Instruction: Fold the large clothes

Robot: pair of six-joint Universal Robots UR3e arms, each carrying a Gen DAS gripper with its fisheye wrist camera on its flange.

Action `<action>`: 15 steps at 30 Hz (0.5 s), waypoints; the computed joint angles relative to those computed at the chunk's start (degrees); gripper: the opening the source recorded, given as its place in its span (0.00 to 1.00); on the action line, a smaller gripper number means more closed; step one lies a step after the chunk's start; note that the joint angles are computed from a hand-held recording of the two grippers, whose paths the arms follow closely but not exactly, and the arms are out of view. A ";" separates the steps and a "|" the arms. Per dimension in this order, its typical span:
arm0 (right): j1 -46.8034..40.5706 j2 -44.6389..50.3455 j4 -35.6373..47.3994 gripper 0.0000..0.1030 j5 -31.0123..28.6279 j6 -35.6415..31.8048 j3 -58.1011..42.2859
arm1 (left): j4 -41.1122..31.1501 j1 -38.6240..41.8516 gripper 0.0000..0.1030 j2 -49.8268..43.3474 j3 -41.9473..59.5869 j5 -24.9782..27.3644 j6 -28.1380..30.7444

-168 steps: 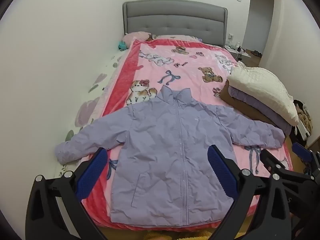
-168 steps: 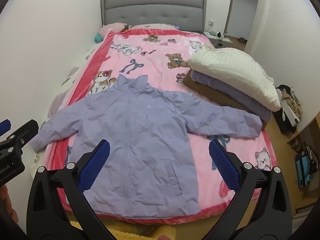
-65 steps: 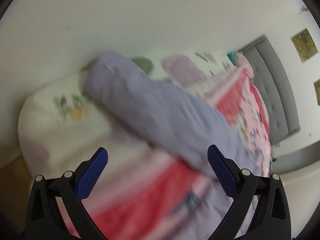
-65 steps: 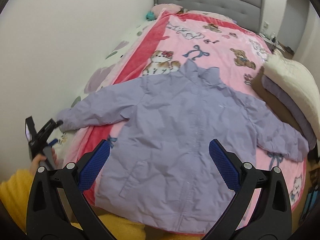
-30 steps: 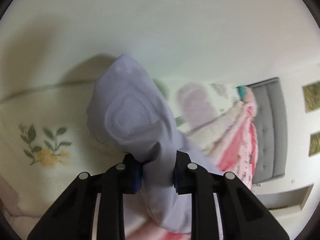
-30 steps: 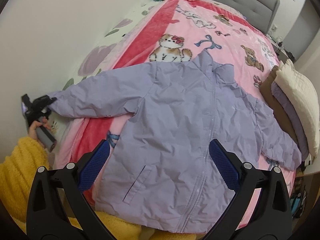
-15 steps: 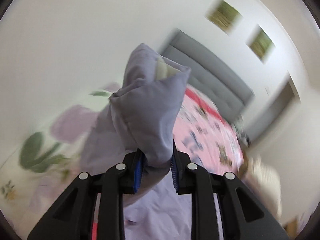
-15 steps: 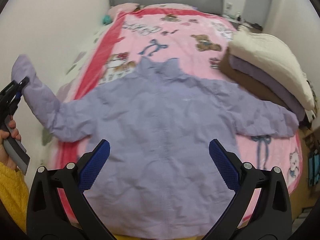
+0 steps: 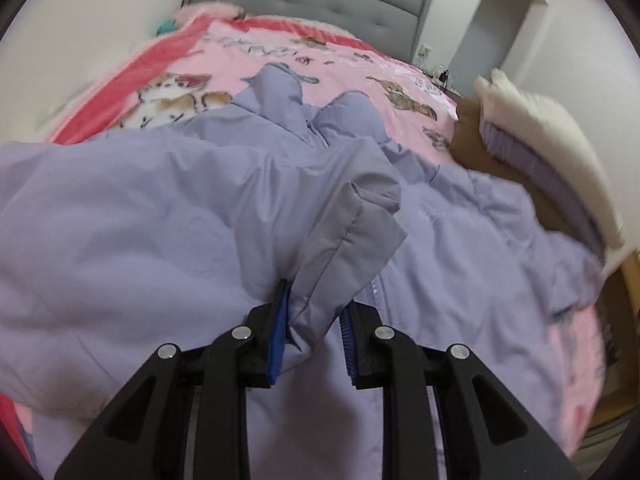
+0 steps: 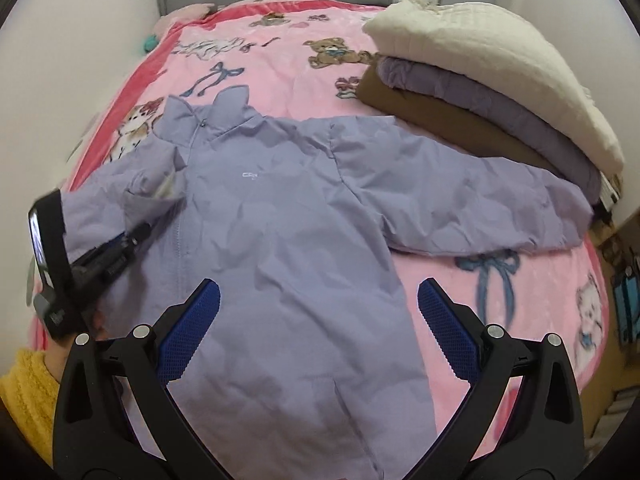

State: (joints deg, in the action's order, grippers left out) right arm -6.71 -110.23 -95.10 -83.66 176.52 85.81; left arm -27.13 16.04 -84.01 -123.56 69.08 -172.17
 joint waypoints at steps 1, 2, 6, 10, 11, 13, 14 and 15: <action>0.14 0.64 -1.84 0.92 1.31 -0.65 1.13 | 2.77 -1.00 0.23 -0.66 -1.10 1.17 0.32; 0.54 1.55 -3.43 0.92 2.29 -1.07 1.75 | 4.28 -1.33 0.23 -0.78 -1.93 1.85 1.12; 3.32 11.96 -11.67 0.92 10.59 -3.63 -0.39 | -3.75 1.20 0.58 4.61 0.23 -2.68 4.68; 7.74 27.48 -11.54 0.92 17.62 -4.98 -14.21 | -18.08 8.65 0.80 16.67 -0.18 -10.86 14.37; 9.04 31.66 -10.35 0.92 18.39 -5.58 -18.94 | -24.76 12.51 0.80 21.97 -0.43 -12.83 20.19; 10.94 37.82 -8.66 0.92 20.41 -6.65 -25.79 | -34.02 17.62 0.80 27.70 0.16 -12.81 29.43; 11.76 40.75 -7.77 0.92 21.49 -7.32 -28.91 | -39.34 21.59 0.80 30.72 0.61 -11.59 35.47; 12.36 42.70 -7.23 0.88 22.52 -7.65 -30.90 | -42.13 24.61 0.80 32.42 0.67 -10.94 39.13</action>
State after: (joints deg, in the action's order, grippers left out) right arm 5.65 -67.53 -102.33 -61.14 168.86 54.92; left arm -69.26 40.65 -51.59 -122.89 58.13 -133.04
